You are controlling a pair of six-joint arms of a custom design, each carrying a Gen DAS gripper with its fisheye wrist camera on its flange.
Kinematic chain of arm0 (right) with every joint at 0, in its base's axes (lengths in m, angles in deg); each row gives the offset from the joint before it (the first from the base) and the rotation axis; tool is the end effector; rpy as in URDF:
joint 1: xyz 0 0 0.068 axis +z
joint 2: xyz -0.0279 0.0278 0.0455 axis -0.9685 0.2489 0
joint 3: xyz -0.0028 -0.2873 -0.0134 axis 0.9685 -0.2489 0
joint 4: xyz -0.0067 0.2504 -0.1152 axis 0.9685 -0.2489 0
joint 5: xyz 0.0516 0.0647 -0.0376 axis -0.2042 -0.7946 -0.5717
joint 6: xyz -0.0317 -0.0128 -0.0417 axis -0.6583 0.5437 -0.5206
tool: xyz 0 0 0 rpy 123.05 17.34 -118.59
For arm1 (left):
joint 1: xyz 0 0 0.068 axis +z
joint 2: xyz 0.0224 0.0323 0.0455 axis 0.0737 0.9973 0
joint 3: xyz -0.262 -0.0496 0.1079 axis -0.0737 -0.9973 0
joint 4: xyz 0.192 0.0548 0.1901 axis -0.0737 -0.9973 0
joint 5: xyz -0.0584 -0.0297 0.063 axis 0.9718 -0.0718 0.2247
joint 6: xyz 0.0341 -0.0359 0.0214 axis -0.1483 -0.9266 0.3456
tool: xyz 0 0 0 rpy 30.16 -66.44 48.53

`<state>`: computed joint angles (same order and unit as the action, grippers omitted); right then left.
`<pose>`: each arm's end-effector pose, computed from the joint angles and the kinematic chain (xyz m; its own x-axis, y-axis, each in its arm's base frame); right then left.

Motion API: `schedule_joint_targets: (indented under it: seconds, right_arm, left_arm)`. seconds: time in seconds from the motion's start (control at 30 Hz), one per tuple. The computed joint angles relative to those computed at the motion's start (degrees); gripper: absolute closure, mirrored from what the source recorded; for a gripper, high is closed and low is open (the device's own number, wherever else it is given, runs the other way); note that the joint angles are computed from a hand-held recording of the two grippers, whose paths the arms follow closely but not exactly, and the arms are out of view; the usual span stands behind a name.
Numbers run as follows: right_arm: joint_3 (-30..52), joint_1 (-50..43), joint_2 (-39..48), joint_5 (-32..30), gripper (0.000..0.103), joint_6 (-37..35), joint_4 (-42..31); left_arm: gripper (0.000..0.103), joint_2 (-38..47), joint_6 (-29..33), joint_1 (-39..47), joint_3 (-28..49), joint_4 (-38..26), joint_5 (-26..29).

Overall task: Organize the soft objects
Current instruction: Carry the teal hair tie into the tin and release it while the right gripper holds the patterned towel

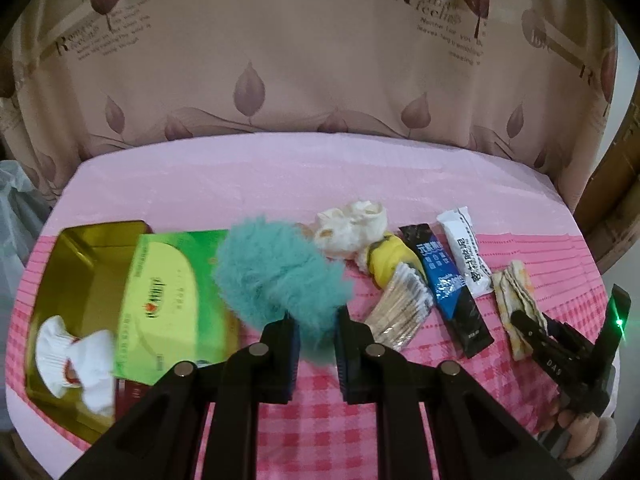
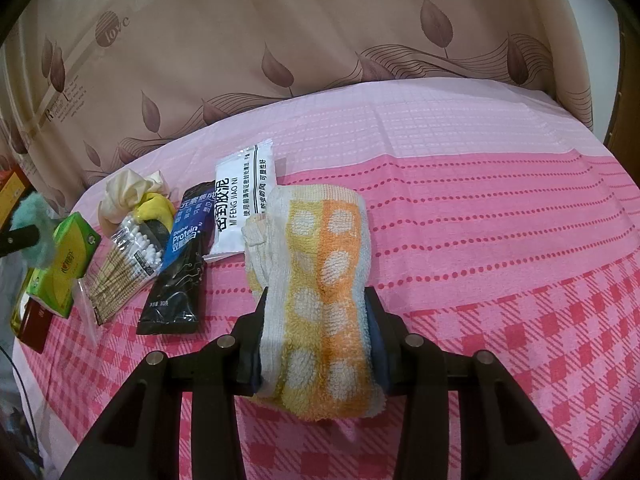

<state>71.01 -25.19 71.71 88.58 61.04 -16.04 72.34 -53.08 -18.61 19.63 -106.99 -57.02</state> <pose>0.1385 0.1331 0.1590 -0.5588 0.5510 -0.6197 0.5388 0.8094 0.2338 0.3372 -0.1502 0.2668 -0.6667 0.4778 -0.5721 0.6209 0.7806 -0.0717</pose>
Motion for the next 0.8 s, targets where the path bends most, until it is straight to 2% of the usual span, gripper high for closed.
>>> schedule_joint_targets:
  seconds: [0.4, 0.8]
  right_arm:
    - [0.06, -0.01, 0.27, -0.01, 0.064, 0.02, 0.01]
    - [0.92, -0.05, 1.6, -0.05, 0.063, -0.17, -0.69]
  left_arm:
    - [0.088, 1.05, 6.25, 12.0, 8.13, -3.43, -0.93]
    - [0.088, 14.37, 8.92, 22.14, 20.2, -3.65, -5.34]
